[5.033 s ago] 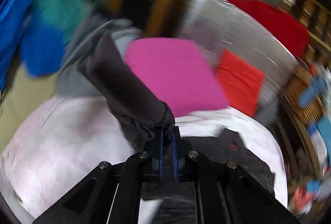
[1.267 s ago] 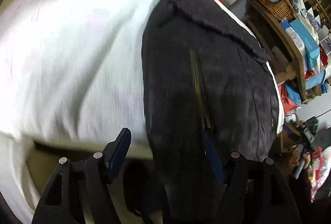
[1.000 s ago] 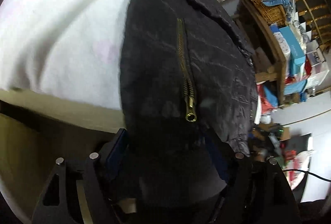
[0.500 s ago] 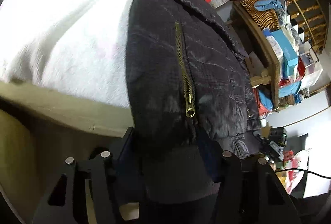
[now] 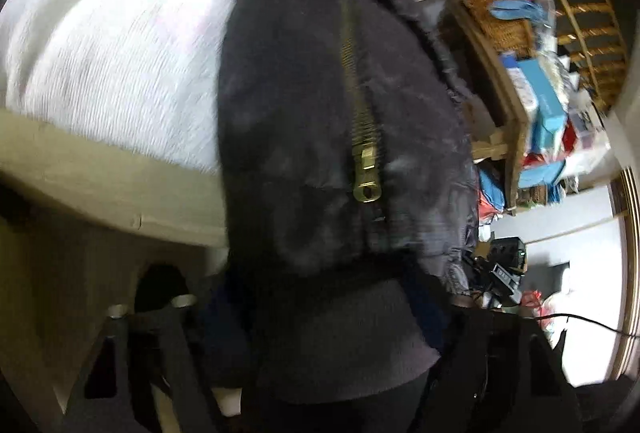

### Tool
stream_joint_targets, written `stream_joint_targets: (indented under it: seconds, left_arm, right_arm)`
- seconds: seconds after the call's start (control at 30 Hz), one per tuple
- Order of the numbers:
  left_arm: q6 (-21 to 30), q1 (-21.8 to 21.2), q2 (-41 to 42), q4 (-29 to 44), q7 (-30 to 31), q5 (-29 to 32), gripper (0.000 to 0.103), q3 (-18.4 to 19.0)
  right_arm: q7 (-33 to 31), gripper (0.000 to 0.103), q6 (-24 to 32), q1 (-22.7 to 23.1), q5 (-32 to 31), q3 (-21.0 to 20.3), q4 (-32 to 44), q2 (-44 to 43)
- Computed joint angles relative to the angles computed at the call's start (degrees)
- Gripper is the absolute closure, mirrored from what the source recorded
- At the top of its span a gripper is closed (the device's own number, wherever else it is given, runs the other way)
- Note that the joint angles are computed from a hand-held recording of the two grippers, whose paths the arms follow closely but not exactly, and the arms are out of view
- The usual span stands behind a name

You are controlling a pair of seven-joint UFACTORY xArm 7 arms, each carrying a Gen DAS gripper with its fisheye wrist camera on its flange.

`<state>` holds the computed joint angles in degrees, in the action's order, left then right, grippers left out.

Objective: Fold large clothes

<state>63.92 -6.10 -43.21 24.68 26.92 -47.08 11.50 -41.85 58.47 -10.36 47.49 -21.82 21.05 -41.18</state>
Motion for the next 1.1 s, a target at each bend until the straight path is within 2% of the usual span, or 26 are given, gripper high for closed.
stream_joint_targets:
  seconds: [0.1,0.17,0.23,0.27,0.3,0.37,0.4,0.43,0.47,0.5,0.57,0.63,0.77,0.93,1.03,1.1]
  left_arm:
    - [-0.1,-0.1,-1.9,0.2,0.9,1.2,0.047,-0.5]
    - [-0.3,-0.4,-2.0,0.2,1.3,1.0,0.047,-0.2]
    - [-0.2,-0.6,-1.1,0.3,0.9,0.5,0.046,0.3]
    - [-0.2,-0.7,-0.7,0.0,0.7,-0.1,0.046,0.4]
    - [-0.3,-0.7,-0.5,0.0,0.5,-0.4,0.046,0.3]
    - [-0.7,-0.3,-1.5,0.0,0.3,0.0,0.048,-0.3]
    - [-0.9,-0.2,-2.5,0.0,0.7,0.4,0.054,-0.5]
    - [-1.5,-0.6,-3.5,0.1,1.0,0.4,0.059,-1.0]
    - [-1.6,-0.8,-4.6,0.4,1.4,0.8,0.07,-0.9]
    - [-1.7,-1.2,-5.7,1.1,1.4,0.8,0.076,-0.9]
    - [-2.4,-1.9,-6.8,2.6,0.8,0.4,0.084,-0.7]
    - [-3.2,-3.2,-7.3,5.0,1.0,-0.8,0.087,0.1]
    - [-5.8,-6.2,-4.2,12.4,2.1,-2.2,0.087,0.6]
    - [-8.0,-8.8,7.9,26.0,3.2,-3.8,0.087,2.1]
    - [-9.4,-8.5,19.1,36.9,2.9,-5.9,0.087,1.7]
    - [-10.2,-7.7,27.5,44.9,2.3,-7.0,0.087,0.9]
  right_arm:
    - [0.0,0.075,1.1,-0.7,-2.4,0.6,0.3,-2.9]
    - [1.1,0.071,1.5,-0.5,-3.4,0.3,0.9,-0.7]
    - [4.5,0.032,1.0,-1.4,-4.1,0.8,0.9,3.4]
    - [5.1,0.031,0.5,-1.5,-3.7,0.9,0.6,4.4]
    - [4.7,0.032,-0.3,-1.1,-2.7,1.4,0.0,4.5]
    - [2.2,0.061,-1.4,-0.3,-1.7,2.0,-1.1,1.9]
    - [1.2,0.079,-1.3,0.1,-2.0,2.4,-1.3,-0.3]
    - [1.2,0.084,-1.7,0.2,-2.5,3.4,-1.3,-2.6]
    - [1.7,0.084,-1.8,0.4,-3.4,4.0,-0.9,-4.3]
    - [2.4,0.085,-1.6,0.8,-4.0,4.4,-0.2,-6.4]
    - [3.1,0.085,-2.0,2.6,-3.3,3.8,1.2,-9.3]
    - [3.2,0.085,-3.0,5.0,-2.4,3.2,3.4,-11.3]
    - [2.8,0.086,-9.2,11.5,0.1,3.8,9.4,-9.6]
    - [-0.3,0.086,-18.5,20.3,6.3,1.1,20.8,0.0]
    - [-2.5,0.086,-21.4,24.3,12.3,-1.9,31.3,10.8]
    - [-2.8,0.086,-22.9,25.4,16.5,-2.2,39.7,19.7]
